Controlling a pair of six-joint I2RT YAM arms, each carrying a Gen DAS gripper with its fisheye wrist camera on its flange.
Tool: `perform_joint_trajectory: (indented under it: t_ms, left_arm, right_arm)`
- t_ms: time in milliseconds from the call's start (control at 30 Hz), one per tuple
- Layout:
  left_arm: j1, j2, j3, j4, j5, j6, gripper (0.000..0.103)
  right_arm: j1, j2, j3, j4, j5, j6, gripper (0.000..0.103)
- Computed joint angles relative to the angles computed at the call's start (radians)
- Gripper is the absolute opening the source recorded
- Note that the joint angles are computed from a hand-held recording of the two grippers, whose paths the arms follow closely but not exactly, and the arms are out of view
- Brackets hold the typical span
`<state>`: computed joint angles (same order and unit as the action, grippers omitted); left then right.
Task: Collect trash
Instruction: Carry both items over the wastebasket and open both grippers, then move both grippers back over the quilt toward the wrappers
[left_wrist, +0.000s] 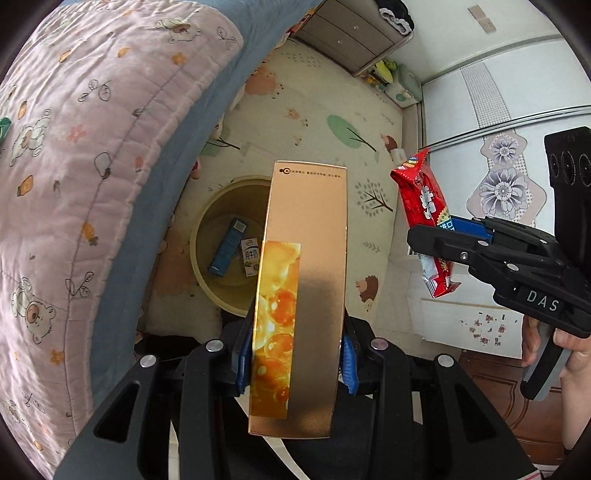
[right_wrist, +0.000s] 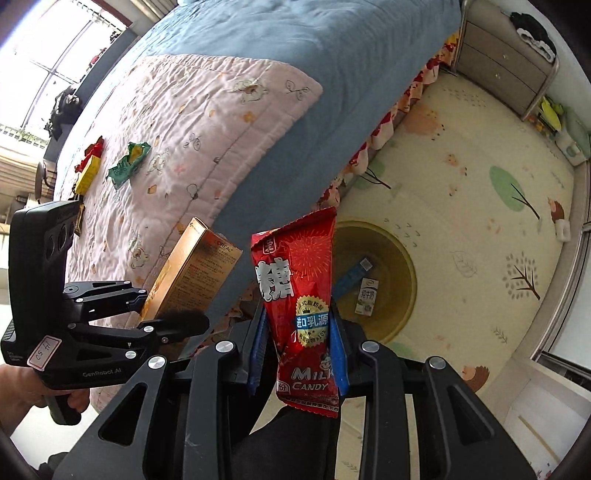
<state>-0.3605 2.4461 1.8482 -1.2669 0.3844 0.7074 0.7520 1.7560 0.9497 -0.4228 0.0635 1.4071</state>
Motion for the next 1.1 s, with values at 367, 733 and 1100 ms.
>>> perform_joint_trajectory:
  t_ms: [367,733,1100]
  left_arm:
    - [-0.069,-0.014,-0.063,0.075,-0.015,-0.035,0.077]
    - [-0.064,-0.016,-0.043,0.083,-0.034,-0.063,0.079]
    - [0.074,0.037,0.134,0.009,-0.024,-0.068,0.079]
  right_arm:
    - [0.048,-0.085,-0.142,0.037,0.037,0.139,0.052]
    - [-0.002,-0.073,-0.124,0.044,0.008,0.057,0.051]
    - [-0.085,0.087,0.144,-0.032,-0.037,-0.151,0.051]
